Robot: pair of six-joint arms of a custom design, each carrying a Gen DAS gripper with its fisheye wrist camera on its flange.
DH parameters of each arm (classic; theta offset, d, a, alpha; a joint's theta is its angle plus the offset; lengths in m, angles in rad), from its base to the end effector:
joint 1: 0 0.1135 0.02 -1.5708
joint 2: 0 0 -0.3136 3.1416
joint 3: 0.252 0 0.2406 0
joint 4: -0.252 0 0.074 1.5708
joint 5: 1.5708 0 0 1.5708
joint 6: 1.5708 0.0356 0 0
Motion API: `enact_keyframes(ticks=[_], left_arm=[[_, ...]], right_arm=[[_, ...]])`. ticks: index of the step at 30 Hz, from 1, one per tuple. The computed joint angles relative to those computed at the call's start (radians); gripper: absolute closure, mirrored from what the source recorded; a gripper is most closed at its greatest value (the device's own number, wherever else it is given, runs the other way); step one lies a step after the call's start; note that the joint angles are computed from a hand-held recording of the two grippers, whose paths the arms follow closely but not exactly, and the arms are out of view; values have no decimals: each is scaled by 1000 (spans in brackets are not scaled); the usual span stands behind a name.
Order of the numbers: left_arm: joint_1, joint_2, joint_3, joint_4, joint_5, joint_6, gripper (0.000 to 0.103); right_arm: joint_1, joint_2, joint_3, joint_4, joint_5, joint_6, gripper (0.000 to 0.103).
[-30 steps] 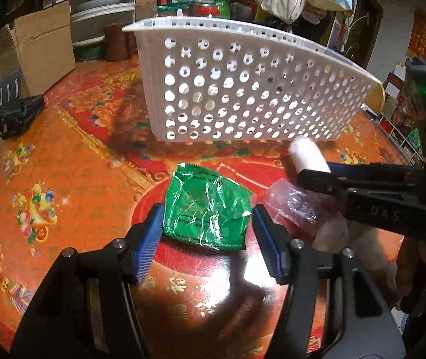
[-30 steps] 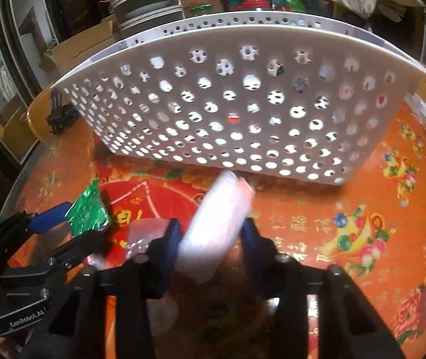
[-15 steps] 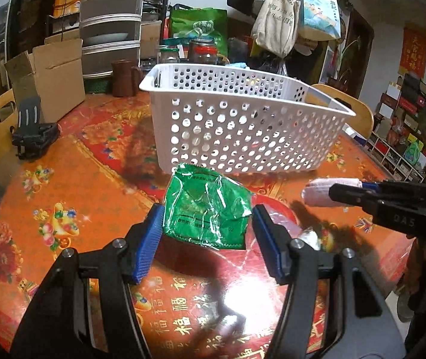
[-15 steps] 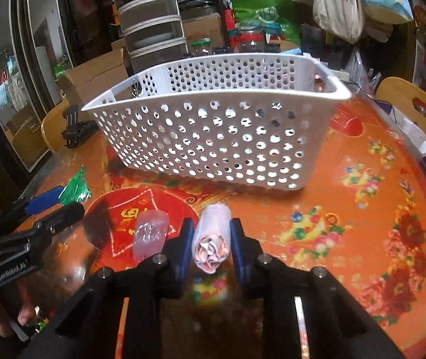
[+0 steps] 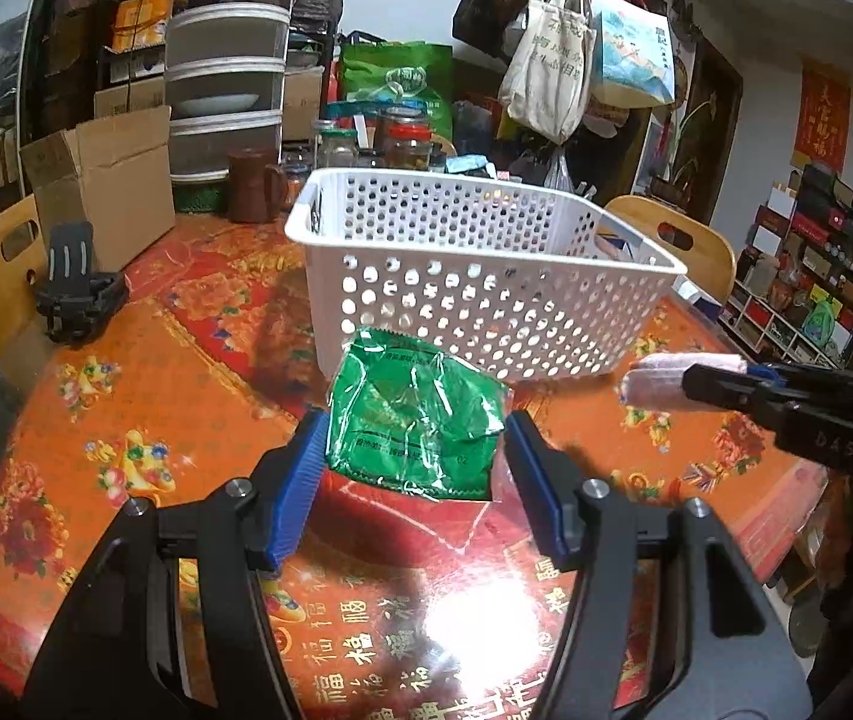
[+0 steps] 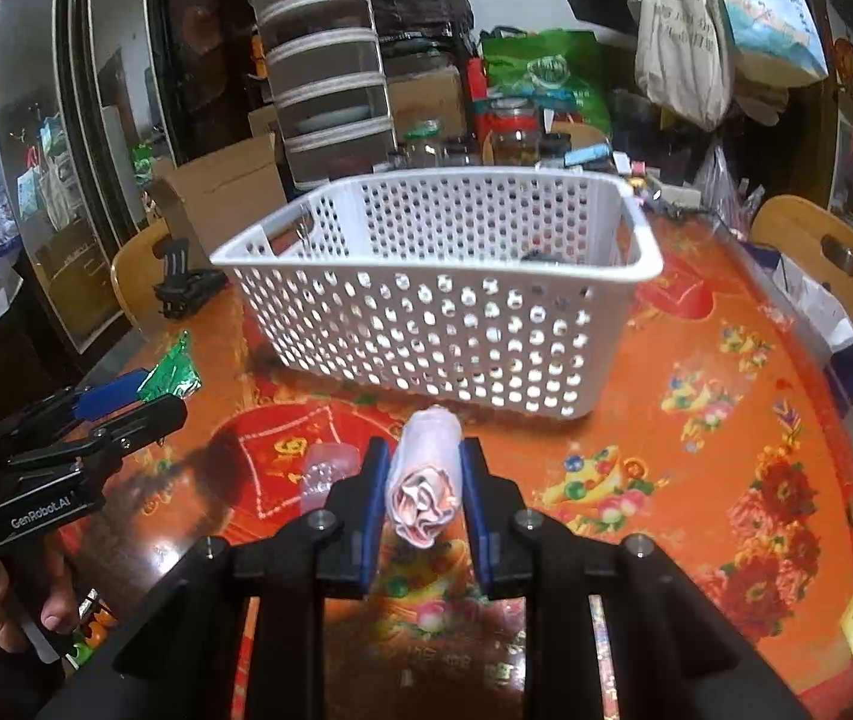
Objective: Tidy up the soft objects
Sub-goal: 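Carry the roll and green packet into the basket and open both tools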
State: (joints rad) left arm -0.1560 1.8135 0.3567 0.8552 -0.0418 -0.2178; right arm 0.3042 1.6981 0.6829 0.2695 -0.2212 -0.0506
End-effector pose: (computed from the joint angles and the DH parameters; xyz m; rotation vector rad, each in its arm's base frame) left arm 0.2687 -0.0408 0.1312 -0.0912 2.1748 -0.1682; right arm 0.2968 0.1014 0.1845 -0.5209 2.2659 0.3843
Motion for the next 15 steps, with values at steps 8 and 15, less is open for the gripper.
enact_keyframes(ticks=[8,15], left_arm=[[22,-185,68,-228,-3,8,45],[44,-286,264,-488,21,27,45]], right_arm=[[-39,-148,54,-117,-30,-27,81],[-36,-136,227,-247,28,-53,81]])
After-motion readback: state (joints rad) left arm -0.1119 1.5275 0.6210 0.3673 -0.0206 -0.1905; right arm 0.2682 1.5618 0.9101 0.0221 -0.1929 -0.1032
